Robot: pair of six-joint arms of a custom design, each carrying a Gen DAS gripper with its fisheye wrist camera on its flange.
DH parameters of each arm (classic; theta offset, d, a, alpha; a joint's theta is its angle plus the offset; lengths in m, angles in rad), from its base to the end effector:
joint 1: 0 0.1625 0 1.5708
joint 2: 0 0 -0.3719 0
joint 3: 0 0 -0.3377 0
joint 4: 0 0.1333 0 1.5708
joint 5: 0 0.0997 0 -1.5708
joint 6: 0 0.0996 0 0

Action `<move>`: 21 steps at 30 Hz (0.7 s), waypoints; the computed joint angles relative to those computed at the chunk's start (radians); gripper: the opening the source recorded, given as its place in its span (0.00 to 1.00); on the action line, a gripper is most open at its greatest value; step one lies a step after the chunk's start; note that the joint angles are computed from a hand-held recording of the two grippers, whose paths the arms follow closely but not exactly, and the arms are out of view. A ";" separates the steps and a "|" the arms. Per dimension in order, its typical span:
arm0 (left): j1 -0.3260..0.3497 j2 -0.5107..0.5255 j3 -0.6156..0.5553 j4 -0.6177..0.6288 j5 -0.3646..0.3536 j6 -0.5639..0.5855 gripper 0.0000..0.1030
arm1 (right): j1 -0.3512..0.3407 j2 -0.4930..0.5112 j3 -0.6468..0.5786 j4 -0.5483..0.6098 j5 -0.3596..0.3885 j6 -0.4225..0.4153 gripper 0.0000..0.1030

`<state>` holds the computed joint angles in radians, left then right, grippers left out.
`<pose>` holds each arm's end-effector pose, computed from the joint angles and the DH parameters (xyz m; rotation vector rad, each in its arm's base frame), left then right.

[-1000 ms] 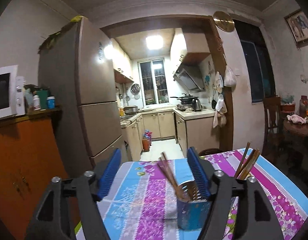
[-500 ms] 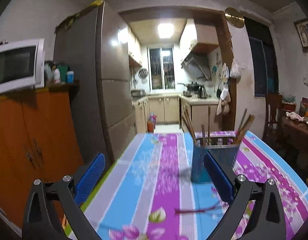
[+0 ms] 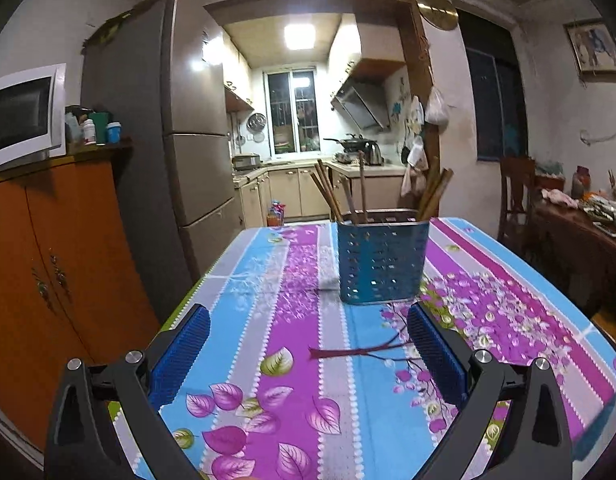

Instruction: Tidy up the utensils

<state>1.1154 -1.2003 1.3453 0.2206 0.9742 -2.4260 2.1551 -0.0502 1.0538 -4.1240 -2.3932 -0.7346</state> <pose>-0.0544 -0.5414 0.3378 0.7826 1.9763 -1.3357 0.3938 -0.4862 -0.0054 0.4709 -1.7995 1.6141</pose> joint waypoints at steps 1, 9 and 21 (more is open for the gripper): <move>-0.001 0.005 -0.004 0.005 -0.003 0.002 0.96 | 0.001 0.007 -0.013 -0.002 -0.003 -0.018 0.95; 0.002 -0.001 0.035 -0.056 0.003 0.027 0.96 | -0.006 -0.001 0.010 -0.001 -0.003 0.001 0.95; -0.010 0.022 0.040 -0.059 -0.058 0.026 0.96 | 0.008 0.038 -0.056 -0.032 -0.037 -0.059 0.95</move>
